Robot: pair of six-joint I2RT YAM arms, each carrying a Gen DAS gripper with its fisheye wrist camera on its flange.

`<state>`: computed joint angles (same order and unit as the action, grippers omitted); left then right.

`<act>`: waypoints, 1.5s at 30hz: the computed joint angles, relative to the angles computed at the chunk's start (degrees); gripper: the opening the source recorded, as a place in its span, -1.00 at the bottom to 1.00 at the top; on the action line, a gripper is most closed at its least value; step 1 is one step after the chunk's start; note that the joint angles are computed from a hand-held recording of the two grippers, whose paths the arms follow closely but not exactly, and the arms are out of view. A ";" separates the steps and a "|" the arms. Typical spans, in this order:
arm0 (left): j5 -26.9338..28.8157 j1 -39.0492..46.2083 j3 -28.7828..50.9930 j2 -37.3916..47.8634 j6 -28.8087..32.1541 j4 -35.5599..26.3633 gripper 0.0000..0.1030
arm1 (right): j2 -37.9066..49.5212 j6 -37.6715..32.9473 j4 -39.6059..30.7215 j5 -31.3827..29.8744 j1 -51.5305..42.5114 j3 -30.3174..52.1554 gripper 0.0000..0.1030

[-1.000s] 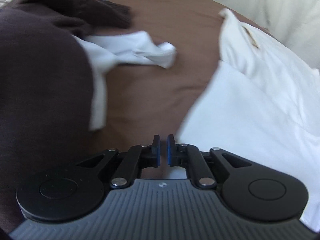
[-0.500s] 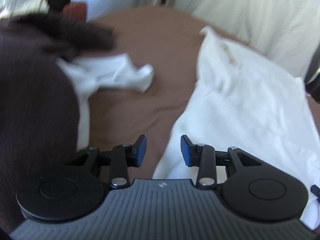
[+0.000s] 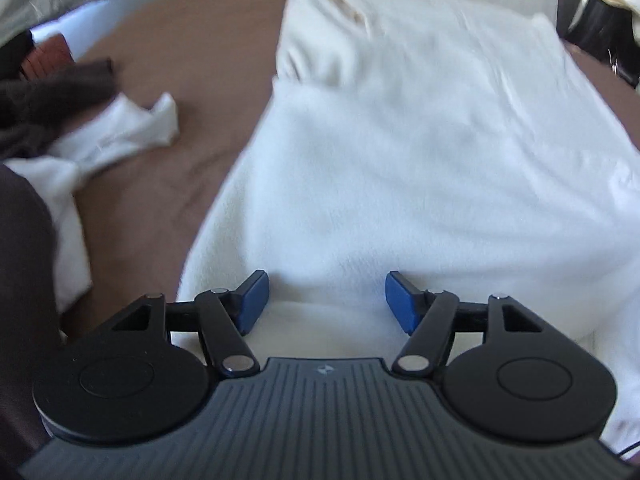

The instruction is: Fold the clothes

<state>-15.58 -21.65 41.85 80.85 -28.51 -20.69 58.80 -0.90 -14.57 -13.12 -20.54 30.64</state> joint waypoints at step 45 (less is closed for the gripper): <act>-2.36 -32.65 57.54 47.43 -7.22 -1.66 0.36 | 51.30 -19.30 -35.27 -21.72 -46.16 55.77 0.28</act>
